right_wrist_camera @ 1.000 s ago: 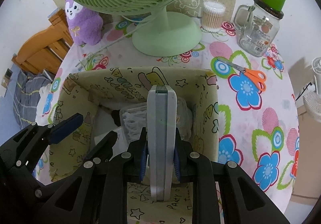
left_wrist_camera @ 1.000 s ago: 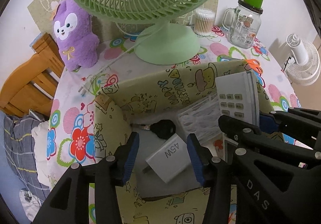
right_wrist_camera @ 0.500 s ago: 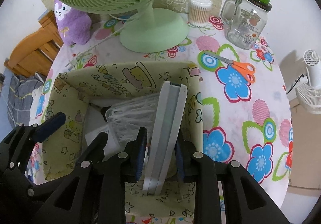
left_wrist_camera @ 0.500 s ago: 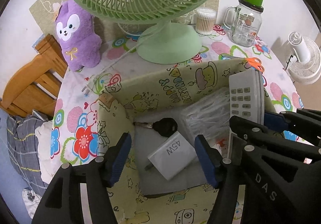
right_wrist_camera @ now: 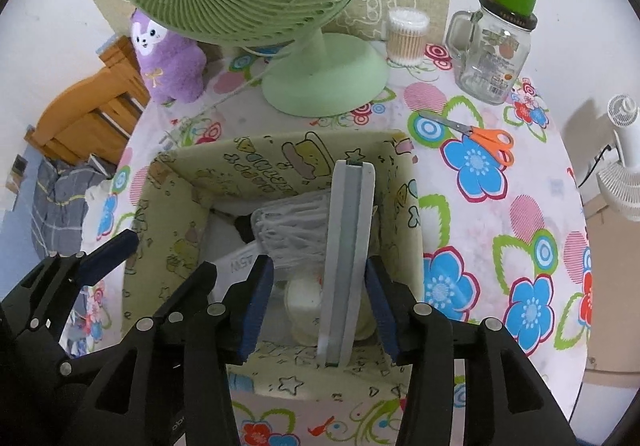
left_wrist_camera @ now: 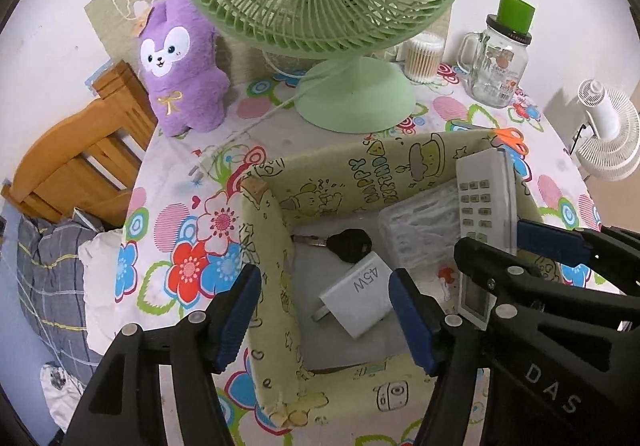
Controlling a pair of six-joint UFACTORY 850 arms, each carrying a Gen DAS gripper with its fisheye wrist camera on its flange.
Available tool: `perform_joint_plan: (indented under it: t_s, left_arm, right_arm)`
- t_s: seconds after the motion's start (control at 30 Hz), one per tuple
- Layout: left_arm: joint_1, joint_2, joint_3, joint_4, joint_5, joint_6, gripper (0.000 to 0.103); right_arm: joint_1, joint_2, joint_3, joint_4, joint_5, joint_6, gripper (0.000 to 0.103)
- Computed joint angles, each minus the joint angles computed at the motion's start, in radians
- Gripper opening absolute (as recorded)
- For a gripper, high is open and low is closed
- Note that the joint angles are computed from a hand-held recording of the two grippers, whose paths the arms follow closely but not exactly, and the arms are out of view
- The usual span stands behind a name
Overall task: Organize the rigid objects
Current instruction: 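Lower the key and remote into the fabric box and open both grippers, then withdraw both open grippers from the box toward the green case and white square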
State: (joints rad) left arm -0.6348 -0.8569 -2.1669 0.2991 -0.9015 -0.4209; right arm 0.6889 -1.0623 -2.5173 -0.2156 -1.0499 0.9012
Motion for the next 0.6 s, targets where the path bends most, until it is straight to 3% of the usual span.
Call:
perform_joint_plan:
  t_s: [0.23,0.6]
  left_arm:
    - [-0.007,0.056,0.074,0.022,0.031,-0.027,0.073]
    - [-0.025,0.146,0.192,0.043,0.077,-0.05,0.075]
  right_arm:
    - [0.018,0.089,0.134,-0.056,0.044,0.051,0.072]
    - [0.048,0.2,0.298,-0.106,0.095,0.129,0.074]
